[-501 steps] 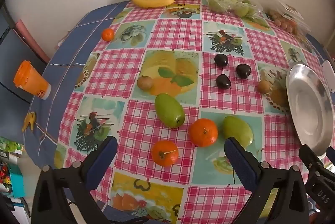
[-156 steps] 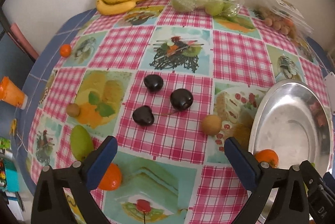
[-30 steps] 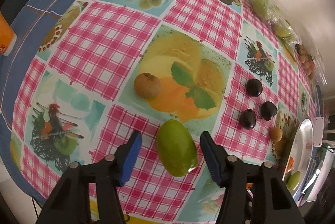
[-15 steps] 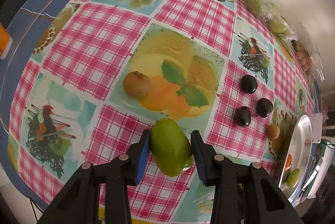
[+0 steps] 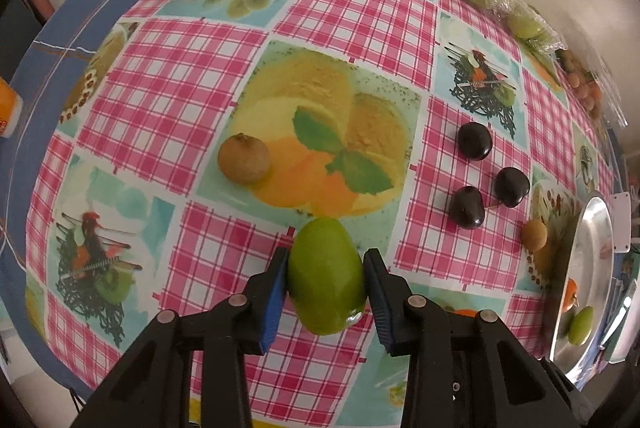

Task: Organize fruits

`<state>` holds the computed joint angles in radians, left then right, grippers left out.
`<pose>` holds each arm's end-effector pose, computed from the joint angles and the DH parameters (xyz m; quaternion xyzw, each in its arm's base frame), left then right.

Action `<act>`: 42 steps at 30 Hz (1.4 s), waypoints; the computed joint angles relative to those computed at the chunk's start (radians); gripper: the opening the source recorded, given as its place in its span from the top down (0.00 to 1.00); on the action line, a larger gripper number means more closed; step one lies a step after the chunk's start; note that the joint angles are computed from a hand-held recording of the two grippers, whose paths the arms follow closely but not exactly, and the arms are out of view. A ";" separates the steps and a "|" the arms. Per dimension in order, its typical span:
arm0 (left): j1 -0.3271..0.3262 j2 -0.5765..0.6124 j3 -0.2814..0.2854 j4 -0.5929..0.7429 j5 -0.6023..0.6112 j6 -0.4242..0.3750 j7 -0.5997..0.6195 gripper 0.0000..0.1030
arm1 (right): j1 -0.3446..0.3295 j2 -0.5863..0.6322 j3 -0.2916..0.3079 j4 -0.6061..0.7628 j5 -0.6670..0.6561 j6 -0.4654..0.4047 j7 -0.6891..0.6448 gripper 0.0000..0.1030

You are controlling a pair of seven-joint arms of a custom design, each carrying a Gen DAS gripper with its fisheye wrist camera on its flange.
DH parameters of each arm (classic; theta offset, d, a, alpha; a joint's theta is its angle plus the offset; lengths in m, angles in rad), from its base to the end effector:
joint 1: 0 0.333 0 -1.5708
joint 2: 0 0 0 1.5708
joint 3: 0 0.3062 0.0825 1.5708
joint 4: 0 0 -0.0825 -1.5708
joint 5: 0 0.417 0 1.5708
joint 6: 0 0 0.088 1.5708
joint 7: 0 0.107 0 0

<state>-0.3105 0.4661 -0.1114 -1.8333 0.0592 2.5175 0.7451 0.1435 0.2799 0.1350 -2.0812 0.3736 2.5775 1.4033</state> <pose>0.6282 -0.2771 0.2697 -0.8220 0.5587 -0.1098 0.0135 0.6021 0.1643 0.2811 -0.7442 0.6460 0.0297 0.1673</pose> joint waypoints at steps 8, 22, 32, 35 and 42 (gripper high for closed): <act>0.013 -0.036 -0.004 -0.043 -0.031 0.056 -0.001 0.61 | -0.010 -0.010 0.009 -0.007 0.032 0.006 -0.020 0.60; -0.002 -0.094 0.010 -0.082 0.038 0.086 -0.064 0.61 | -0.011 -0.060 -0.006 -0.043 0.117 0.026 -0.075 0.60; -0.039 -0.060 0.008 -0.026 0.090 0.070 -0.085 0.61 | -0.047 -0.097 -0.049 -0.068 0.157 0.030 -0.059 0.60; -0.052 -0.051 0.002 -0.005 0.105 0.060 -0.076 0.61 | -0.063 -0.110 -0.063 -0.076 0.168 0.036 -0.051 0.60; -0.093 -0.001 -0.008 0.084 0.137 0.015 -0.043 0.61 | -0.101 -0.115 -0.095 -0.081 0.171 0.041 -0.021 0.60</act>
<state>-0.4033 0.4656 -0.1195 -1.7497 0.1963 2.5329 0.7018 0.0421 0.1652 0.0401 -2.1618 0.5441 2.6183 1.3821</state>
